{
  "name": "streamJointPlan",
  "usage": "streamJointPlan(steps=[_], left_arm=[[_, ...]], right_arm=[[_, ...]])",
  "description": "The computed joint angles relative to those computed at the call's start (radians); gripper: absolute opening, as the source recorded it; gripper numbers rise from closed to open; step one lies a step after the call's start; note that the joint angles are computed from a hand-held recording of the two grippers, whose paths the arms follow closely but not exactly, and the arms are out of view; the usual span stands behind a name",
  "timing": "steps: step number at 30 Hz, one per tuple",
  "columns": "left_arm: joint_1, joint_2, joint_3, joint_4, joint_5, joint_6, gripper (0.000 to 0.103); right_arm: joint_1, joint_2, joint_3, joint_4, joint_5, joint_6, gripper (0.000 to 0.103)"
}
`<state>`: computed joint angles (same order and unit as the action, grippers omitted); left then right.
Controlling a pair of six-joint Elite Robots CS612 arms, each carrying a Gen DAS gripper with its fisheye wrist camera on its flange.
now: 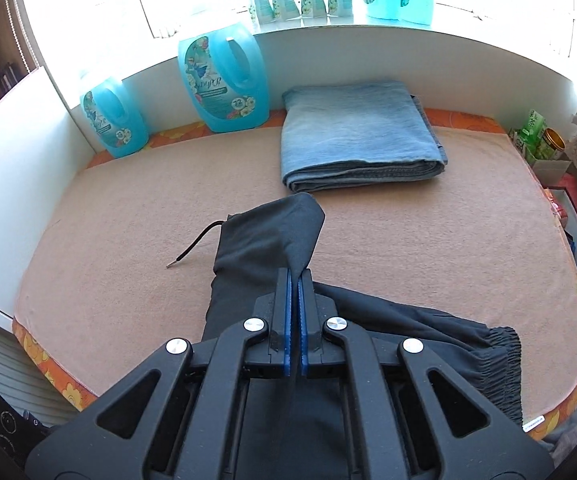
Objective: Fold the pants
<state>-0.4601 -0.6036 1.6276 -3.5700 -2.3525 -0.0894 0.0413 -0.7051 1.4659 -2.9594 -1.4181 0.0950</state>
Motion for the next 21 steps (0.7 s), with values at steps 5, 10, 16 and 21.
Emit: streamJointPlan(steps=[5, 10, 16, 21], left_arm=[[-0.034, 0.028, -0.069, 0.082, -0.051, 0.033, 0.007], [-0.067, 0.055, -0.132, 0.182, -0.085, 0.084, 0.007], [-0.098, 0.083, -0.196, 0.278, -0.091, 0.127, 0.007], [-0.108, 0.081, -0.196, 0.305, -0.059, 0.144, 0.007]], right_arm=[[-0.047, -0.027, 0.071, -0.049, -0.034, 0.023, 0.003], [-0.091, -0.037, 0.127, -0.081, -0.063, 0.041, 0.003], [-0.123, -0.015, 0.117, -0.045, -0.077, 0.020, 0.003], [-0.136, 0.015, 0.096, 0.004, -0.098, 0.017, 0.003]])
